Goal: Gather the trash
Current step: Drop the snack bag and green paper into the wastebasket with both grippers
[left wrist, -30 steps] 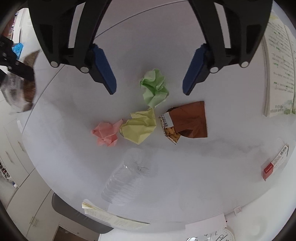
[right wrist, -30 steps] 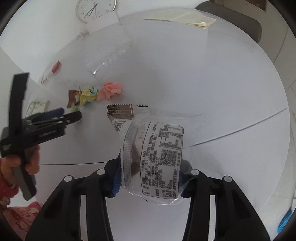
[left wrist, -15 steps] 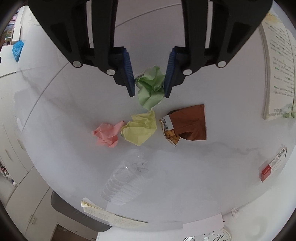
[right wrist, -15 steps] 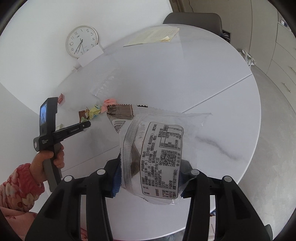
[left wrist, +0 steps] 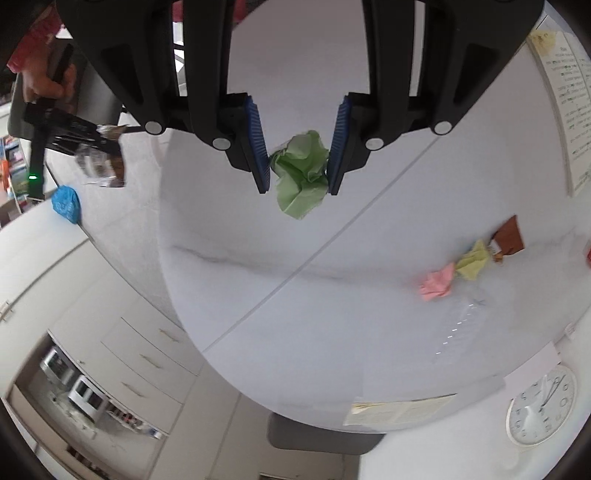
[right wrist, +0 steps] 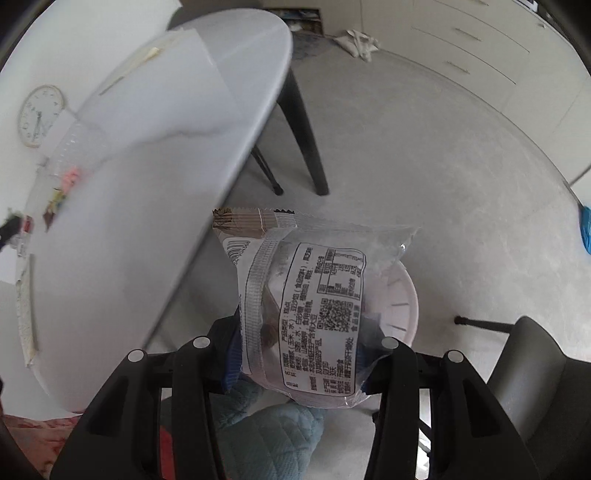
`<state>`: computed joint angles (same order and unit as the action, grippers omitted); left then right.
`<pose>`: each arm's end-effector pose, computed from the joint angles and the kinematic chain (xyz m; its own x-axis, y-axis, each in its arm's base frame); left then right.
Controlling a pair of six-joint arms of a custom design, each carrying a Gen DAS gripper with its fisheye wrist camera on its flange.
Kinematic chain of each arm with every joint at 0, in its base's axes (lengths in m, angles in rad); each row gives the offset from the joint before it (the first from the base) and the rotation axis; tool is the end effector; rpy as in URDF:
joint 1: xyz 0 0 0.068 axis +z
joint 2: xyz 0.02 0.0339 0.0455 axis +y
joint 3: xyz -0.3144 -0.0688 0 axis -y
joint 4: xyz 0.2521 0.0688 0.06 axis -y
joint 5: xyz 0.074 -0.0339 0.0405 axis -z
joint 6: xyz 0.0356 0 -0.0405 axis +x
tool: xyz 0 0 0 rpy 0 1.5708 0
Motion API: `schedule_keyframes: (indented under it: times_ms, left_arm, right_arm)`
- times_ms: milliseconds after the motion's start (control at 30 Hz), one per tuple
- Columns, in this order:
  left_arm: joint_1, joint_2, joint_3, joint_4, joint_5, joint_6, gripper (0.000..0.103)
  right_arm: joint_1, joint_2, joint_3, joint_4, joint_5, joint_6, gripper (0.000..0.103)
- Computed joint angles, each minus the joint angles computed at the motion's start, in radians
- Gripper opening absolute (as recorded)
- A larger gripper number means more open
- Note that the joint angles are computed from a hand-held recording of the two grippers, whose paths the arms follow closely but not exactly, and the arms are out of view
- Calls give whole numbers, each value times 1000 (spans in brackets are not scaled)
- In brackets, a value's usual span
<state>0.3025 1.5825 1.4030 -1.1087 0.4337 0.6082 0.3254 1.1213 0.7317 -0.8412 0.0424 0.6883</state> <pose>0.3024 0.0787 0.3398 -0.8429 0.2801 -0.4594 0.3938 0.9030 -0.1719 0.1672 0.0548 0.2531 -0.8843 0.3714 -0.2829 0.3311 0.9261 0.1810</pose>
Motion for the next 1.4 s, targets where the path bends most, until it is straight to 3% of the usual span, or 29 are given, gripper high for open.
schedule_keyframes:
  times_ms: [100,233,367,467,600,700,800,1033,1300,1400]
  left_arm:
    - [-103,-76,-71,12,-18,-7,32]
    - [-253,-175,-165,23,-59,-29,32]
    - [-413,-237,-242,55,-105,-95,32]
    - [-525,-239,-276,88,-124,-159,32]
    - [-685,-228,-340,170,-158,-263,32]
    - [-787,-179,-384,243,-187,-330,32]
    - [-858,-124,-431,316,-212,-382,32]
    - [-979,-10,-490,420,-258,-453,32]
    - [-1067,101,-533,522,-286,-507,32]
    - [-1079,173,-533,550,-282,-518,47]
  right_arm:
    - [-137,102,-198,214,-81,-90,49]
    - [-212,346,-324,498,-151,-162,70]
    - [-270,418,-366,571,-166,-214,81]
    - [-348,271,-396,486,-190,-256,91]
    - [-475,-3,-355,217,-200,-352,93]
    - [-621,-164,-279,9,-184,-479,97]
    - [-867,-256,-207,-143,-210,-701,98]
    - [-1220,-267,-100,-272,-283,-982,98]
    - [-1310,-263,-94,-290,-298,-1055,98]
    - [-1325,-264,-101,-294,-302,-1069,98]
